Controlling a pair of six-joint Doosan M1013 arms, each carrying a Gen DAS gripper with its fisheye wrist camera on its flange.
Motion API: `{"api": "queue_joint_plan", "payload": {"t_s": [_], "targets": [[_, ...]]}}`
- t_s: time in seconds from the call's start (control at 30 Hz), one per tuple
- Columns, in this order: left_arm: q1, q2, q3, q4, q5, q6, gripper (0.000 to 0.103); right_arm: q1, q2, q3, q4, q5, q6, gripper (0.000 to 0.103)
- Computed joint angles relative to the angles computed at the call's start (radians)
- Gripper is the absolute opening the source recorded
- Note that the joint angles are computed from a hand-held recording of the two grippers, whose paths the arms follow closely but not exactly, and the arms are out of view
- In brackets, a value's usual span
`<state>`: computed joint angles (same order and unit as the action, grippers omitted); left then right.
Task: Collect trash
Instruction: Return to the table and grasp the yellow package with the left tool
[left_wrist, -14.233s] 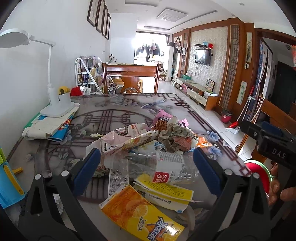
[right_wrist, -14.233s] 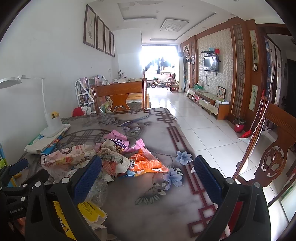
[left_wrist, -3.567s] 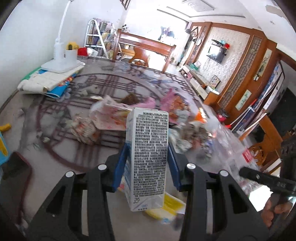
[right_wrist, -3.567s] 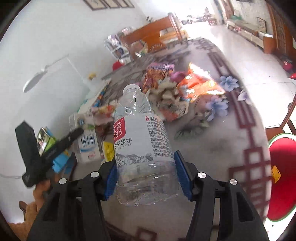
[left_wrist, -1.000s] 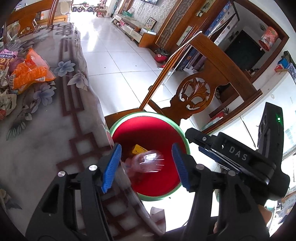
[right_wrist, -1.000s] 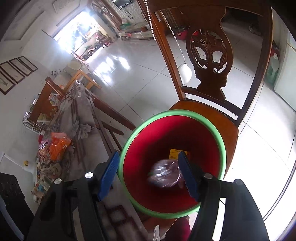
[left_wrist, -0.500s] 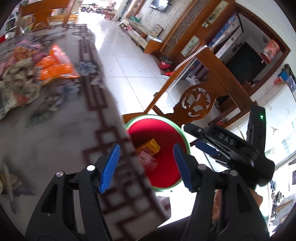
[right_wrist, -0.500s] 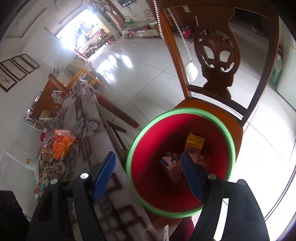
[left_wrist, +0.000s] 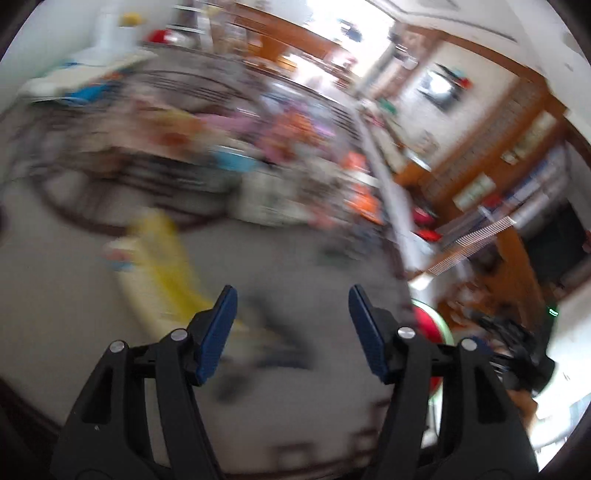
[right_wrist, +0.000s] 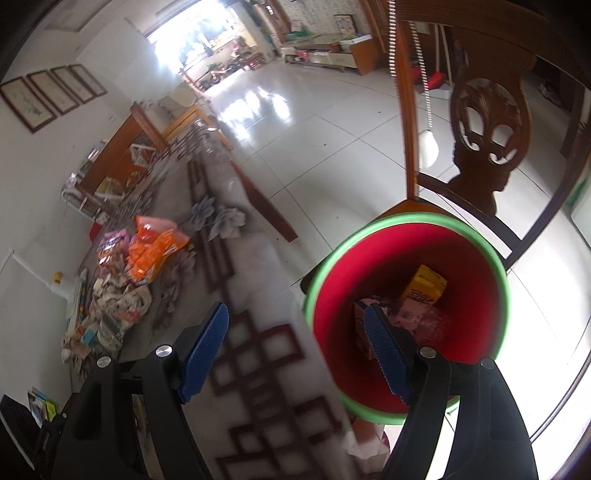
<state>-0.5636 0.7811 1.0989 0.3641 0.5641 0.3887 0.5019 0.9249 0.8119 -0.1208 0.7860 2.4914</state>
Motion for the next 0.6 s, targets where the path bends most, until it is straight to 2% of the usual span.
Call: {"api": "queue_joint_plan", "payload": {"t_s": [0.07, 0.17, 0.23, 0.3, 0.47, 0.5, 0.6], "targets": [[0.005, -0.010, 0.024, 0.058, 0.050, -0.062, 0.064, 0.006, 0.016, -0.033, 0.007, 0.020, -0.024, 0.074], [0.023, -0.016, 0.057, 0.005, 0.071, -0.095, 0.066, 0.013, 0.035, -0.072, 0.014, 0.046, -0.052, 0.074], [0.041, -0.008, 0.062, -0.113, 0.064, -0.045, 0.066, 0.017, 0.049, -0.100, 0.015, 0.065, -0.066, 0.074], [0.050, 0.000, 0.061, -0.181, 0.049, -0.004, 0.066, 0.022, 0.062, -0.126, 0.014, 0.085, -0.078, 0.074], [0.047, 0.038, -0.011, -0.188, 0.092, 0.098, 0.066, 0.026, 0.082, -0.166, 0.019, 0.114, -0.094, 0.074], [0.048, 0.047, -0.031, -0.200, 0.102, 0.136, 0.065, 0.026, 0.086, -0.173, 0.021, 0.119, -0.096, 0.074], [0.053, 0.069, -0.071, -0.249, 0.118, 0.240, 0.048, 0.027, 0.093, -0.186, 0.030, 0.126, -0.100, 0.074]]}}
